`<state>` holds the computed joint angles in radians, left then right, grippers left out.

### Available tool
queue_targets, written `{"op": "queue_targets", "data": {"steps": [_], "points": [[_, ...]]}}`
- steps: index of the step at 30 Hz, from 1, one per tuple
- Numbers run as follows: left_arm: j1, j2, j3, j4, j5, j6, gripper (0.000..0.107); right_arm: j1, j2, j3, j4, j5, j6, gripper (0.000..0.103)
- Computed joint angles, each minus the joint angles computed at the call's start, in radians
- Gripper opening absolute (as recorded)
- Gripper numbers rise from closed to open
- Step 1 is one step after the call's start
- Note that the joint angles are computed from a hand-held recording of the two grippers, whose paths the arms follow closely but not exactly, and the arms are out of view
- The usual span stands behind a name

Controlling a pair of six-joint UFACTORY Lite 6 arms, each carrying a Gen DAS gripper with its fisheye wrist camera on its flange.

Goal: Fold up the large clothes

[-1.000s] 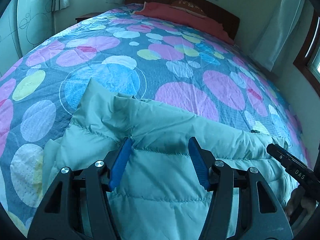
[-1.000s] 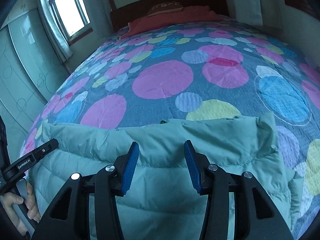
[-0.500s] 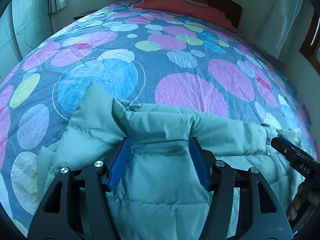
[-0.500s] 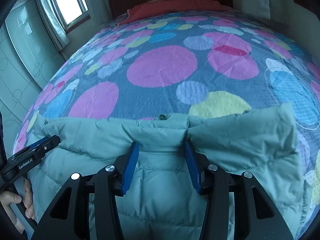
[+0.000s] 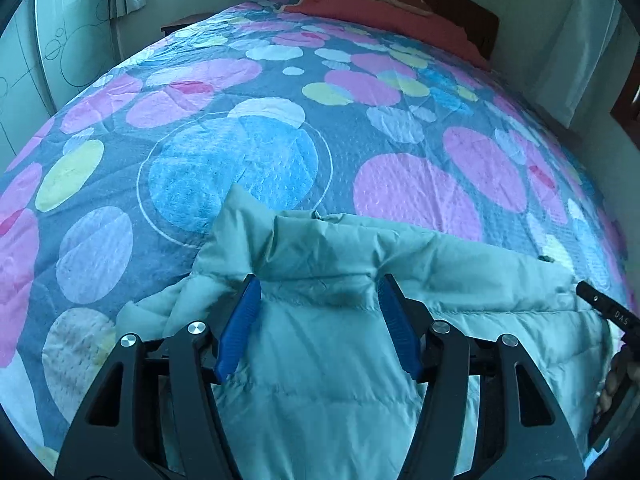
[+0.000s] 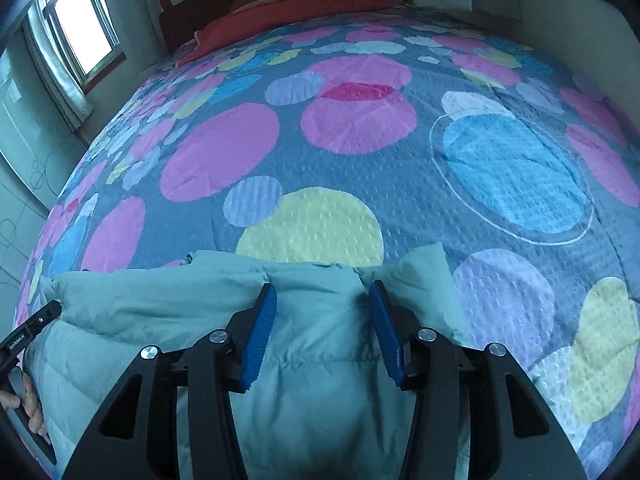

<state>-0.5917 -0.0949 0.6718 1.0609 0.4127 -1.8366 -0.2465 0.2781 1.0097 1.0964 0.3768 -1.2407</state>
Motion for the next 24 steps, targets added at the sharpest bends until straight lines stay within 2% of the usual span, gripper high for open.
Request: {"op": "queue_targets", "data": {"steps": [3, 5, 7, 9, 10, 12, 15, 18, 20, 22, 24], "points": [[-0.089, -0.156, -0.110, 0.035, 0.076, -0.081, 0.061, -0.060, -0.151, -0.128, 0.037, 0.011, -0.093, 0.048], [-0.097, -0.152, -0.136, 0.038, 0.076, -0.093, 0.061, -0.085, -0.208, -0.202, 0.081, -0.022, -0.176, 0.048], [-0.057, -0.100, -0.152, 0.109, 0.025, -0.154, 0.061, -0.091, -0.156, -0.207, 0.111, -0.055, -0.230, 0.048], [-0.025, -0.089, -0.159, 0.151, -0.013, -0.200, 0.061, -0.126, -0.082, -0.179, 0.174, 0.003, -0.287, 0.049], [-0.023, -0.107, -0.158, 0.109, -0.010, -0.165, 0.061, -0.140, -0.082, -0.172, 0.166, 0.025, -0.274, 0.049], [-0.049, -0.194, -0.179, 0.027, 0.009, -0.111, 0.061, -0.159, -0.130, -0.183, 0.082, 0.045, -0.184, 0.049], [-0.147, -0.302, -0.237, 0.035, 0.107, -0.157, 0.063, -0.209, -0.237, -0.260, 0.078, 0.067, -0.216, 0.049], [-0.104, -0.213, -0.247, 0.088, 0.022, -0.180, 0.063, -0.207, -0.187, -0.281, 0.142, 0.038, -0.319, 0.050], [-0.124, -0.233, -0.249, 0.069, 0.057, -0.186, 0.063, -0.221, -0.189, -0.285, 0.173, 0.060, -0.351, 0.050], [-0.164, -0.326, -0.270, -0.018, 0.099, -0.141, 0.063, -0.261, -0.247, -0.297, 0.111, 0.111, -0.274, 0.050], [-0.255, -0.436, -0.307, -0.071, 0.190, -0.148, 0.063, -0.345, -0.325, -0.329, 0.055, 0.201, -0.245, 0.057]]}}
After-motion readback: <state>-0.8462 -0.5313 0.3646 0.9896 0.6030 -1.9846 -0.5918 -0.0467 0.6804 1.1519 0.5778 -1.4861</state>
